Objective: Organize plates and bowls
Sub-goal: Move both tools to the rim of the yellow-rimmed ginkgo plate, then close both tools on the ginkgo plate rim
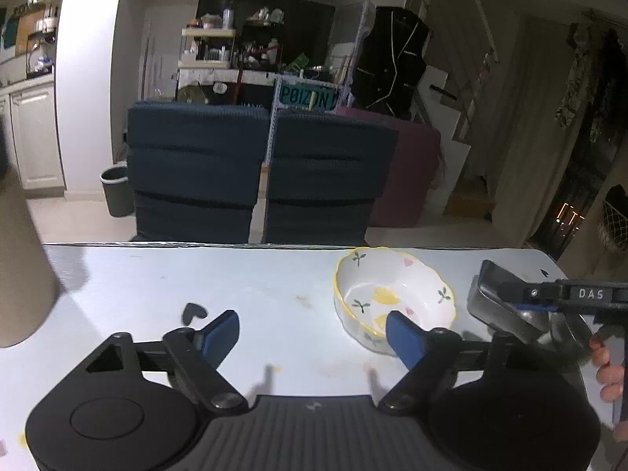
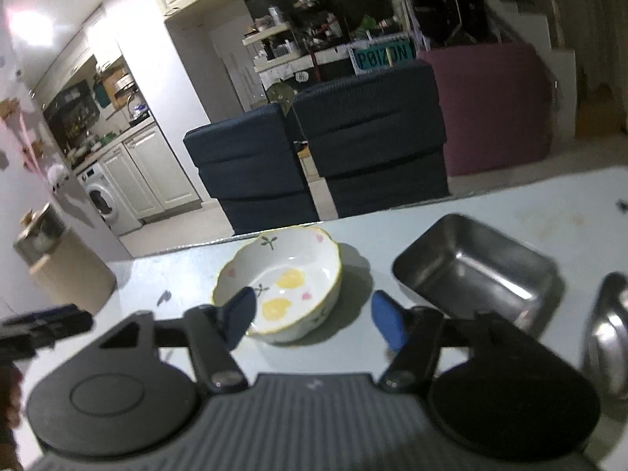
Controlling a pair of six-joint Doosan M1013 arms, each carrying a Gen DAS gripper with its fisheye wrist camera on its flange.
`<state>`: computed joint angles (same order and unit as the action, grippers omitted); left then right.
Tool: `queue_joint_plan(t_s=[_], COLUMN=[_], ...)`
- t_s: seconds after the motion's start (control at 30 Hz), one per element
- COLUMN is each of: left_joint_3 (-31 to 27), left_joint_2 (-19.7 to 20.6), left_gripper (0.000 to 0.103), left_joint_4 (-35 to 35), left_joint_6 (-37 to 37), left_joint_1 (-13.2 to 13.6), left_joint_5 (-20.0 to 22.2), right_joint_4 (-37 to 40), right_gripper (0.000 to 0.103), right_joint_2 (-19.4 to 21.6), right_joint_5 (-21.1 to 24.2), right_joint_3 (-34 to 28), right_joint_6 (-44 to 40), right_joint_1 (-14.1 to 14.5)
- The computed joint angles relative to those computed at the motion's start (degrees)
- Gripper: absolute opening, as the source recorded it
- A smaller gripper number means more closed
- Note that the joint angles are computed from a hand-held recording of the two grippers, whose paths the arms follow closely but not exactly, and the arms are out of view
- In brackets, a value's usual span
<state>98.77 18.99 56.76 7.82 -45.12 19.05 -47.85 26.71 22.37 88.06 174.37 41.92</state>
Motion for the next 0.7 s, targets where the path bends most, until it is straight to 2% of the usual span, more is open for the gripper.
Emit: queue_joint_plan(t_s=[0.27, 0.47, 0.5, 0.57, 0.7], left_joint_3=[-5.25, -8.31, -9.05, -10.46, -12.61], left_joint_2=[5.28, 8.74, 9.35, 10.49, 12.17], left_gripper=[0.063, 0.055, 0.054, 0.049, 0.037], left_joint_4=[-16.74, -23.75, -24.32, -25.75, -26.54], left_joint_6=[15.25, 19.83, 20.62, 22.89, 24.64], left_joint_1=[2.45, 3.07, 2.97, 2.89, 2.81], left_joint_5=[-2.38, -3.83, -3.28, -2.31, -0.28], right_joint_4=[13.53, 18.95, 19.93, 22.27, 23.90], right_gripper=[0.062, 0.058, 0.056, 0.043, 0.023], right_joint_2=[4.23, 6.43, 6.71, 7.44, 7.89], right_joint_5=[-1.90, 0.51, 0.74, 1.03, 2.52], right_joint_3=[-3.82, -6.85, -7.27, -8.30, -9.04], right_joint_6=[-5.99, -11.42, -12.81, -15.16, -14.80], right_joint_1=[-2.60, -2.97, -3.01, -3.23, -3.22])
